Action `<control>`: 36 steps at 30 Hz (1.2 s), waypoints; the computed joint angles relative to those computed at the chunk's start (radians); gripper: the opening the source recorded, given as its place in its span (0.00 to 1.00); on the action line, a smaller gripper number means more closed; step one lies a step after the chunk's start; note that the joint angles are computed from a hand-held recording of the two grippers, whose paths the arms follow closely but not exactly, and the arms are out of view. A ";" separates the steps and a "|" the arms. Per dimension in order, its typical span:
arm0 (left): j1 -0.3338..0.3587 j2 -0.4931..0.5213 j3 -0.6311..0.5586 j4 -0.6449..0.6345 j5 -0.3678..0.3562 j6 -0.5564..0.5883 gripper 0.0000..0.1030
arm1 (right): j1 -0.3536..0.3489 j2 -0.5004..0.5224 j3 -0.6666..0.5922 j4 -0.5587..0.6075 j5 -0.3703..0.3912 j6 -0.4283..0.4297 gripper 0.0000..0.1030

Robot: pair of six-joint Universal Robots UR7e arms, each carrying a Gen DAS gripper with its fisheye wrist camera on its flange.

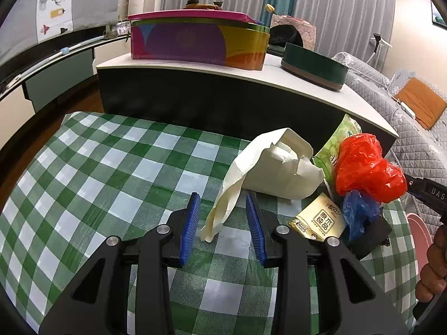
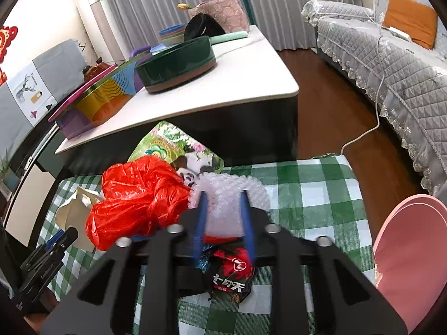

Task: Collect trash
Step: 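Grasp the white foam net with the right gripper while the left gripper approaches the cream paper bag, then grasp the cream paper bag with the left gripper while the right gripper lifts the foam net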

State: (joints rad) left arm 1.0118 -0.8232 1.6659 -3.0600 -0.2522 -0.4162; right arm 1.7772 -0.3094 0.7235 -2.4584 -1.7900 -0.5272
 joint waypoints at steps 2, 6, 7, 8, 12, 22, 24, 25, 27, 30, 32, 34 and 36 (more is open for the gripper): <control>0.001 -0.006 0.000 0.027 -0.008 -0.021 0.15 | 0.001 -0.006 0.009 -0.003 0.000 -0.006 0.11; -0.008 -0.013 0.002 0.054 -0.001 -0.046 0.08 | 0.005 -0.037 0.054 -0.037 -0.003 -0.022 0.08; -0.010 -0.014 0.002 0.052 0.002 -0.042 0.08 | 0.005 -0.043 0.062 -0.041 -0.003 -0.023 0.08; -0.015 -0.014 0.003 0.048 0.006 -0.036 0.08 | 0.006 -0.056 0.078 -0.048 -0.003 -0.026 0.08; -0.034 -0.026 0.018 0.046 0.019 -0.036 0.08 | 0.012 -0.115 0.156 -0.082 -0.001 -0.046 0.07; -0.096 -0.068 0.085 0.092 0.053 -0.073 0.08 | 0.031 -0.308 0.408 -0.177 0.028 -0.097 0.07; -0.111 -0.081 0.099 0.128 0.066 -0.104 0.08 | 0.032 -0.350 0.453 -0.193 0.035 -0.113 0.07; -0.116 -0.085 0.104 0.135 0.072 -0.109 0.08 | 0.032 -0.373 0.476 -0.200 0.041 -0.119 0.07; -0.130 -0.094 0.117 0.151 0.082 -0.127 0.08 | 0.030 -0.412 0.509 -0.206 0.053 -0.132 0.07; -0.152 -0.116 0.143 0.201 0.088 -0.188 0.08 | 0.023 -0.454 0.544 -0.216 0.073 -0.142 0.07; -0.169 -0.127 0.161 0.245 0.096 -0.242 0.08 | 0.018 -0.475 0.570 -0.233 0.084 -0.152 0.07; -0.182 -0.134 0.174 0.281 0.097 -0.287 0.08 | 0.011 -0.490 0.594 -0.252 0.091 -0.163 0.07; -0.193 -0.138 0.184 0.313 0.102 -0.324 0.08 | 0.000 -0.501 0.622 -0.274 0.098 -0.172 0.07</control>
